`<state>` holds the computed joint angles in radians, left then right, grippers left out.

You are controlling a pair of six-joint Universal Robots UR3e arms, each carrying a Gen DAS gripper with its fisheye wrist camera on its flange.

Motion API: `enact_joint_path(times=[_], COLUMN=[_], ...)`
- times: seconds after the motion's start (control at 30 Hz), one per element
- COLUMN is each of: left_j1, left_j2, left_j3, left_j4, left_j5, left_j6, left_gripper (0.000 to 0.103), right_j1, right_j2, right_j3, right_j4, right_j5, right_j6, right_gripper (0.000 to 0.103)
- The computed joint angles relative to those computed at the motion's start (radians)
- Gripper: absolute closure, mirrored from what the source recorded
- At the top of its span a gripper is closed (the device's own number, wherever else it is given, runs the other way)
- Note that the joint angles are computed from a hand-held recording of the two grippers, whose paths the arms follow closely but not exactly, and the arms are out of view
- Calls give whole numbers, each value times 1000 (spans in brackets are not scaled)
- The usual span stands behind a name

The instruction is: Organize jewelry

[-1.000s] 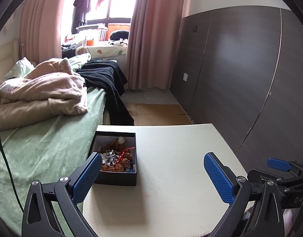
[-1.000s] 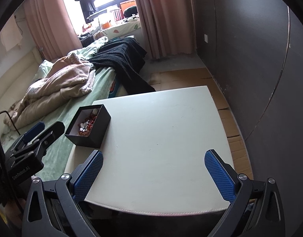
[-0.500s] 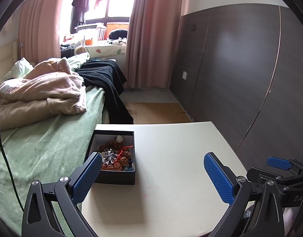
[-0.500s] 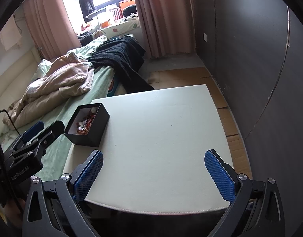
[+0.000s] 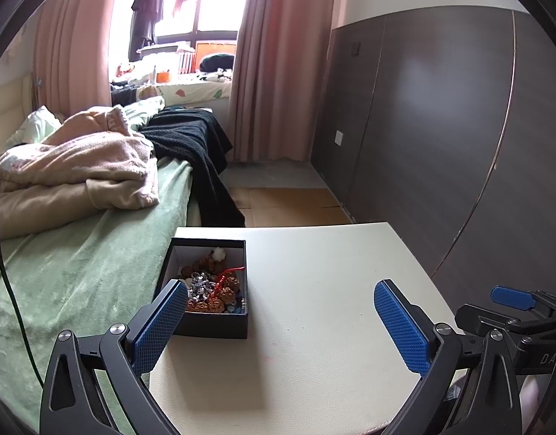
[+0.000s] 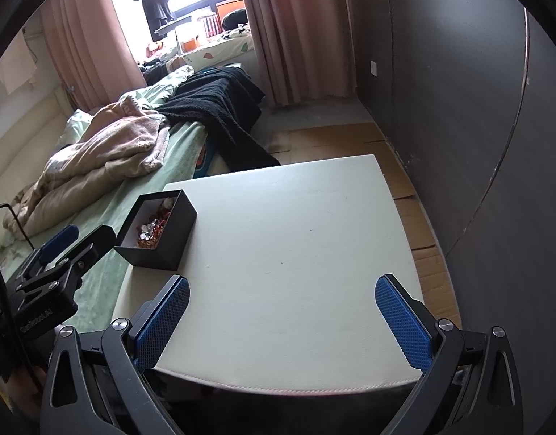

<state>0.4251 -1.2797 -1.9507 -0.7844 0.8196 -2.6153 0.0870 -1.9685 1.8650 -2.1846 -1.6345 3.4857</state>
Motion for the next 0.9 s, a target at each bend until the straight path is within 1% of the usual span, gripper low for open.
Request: enact_joint_path(times=[0.37, 0.63, 0.9], left_j1=[-2, -10, -11], left_j2=[-5, -7, -4], left_j3=[1, -8, -13], left_j4=[0, 37, 40], left_j5=[2, 18, 17], left_j6=[3, -13, -11], left_gripper=[1, 1, 1], right_j1=[-6, -10, -4], right_j2=[0, -1, -1], right_j3=[7, 9, 10], right_j4=[-2, 0, 3], right_j5=[4, 5, -2], right_j6=[-8, -10, -6], right_gripper=[0, 0, 0])
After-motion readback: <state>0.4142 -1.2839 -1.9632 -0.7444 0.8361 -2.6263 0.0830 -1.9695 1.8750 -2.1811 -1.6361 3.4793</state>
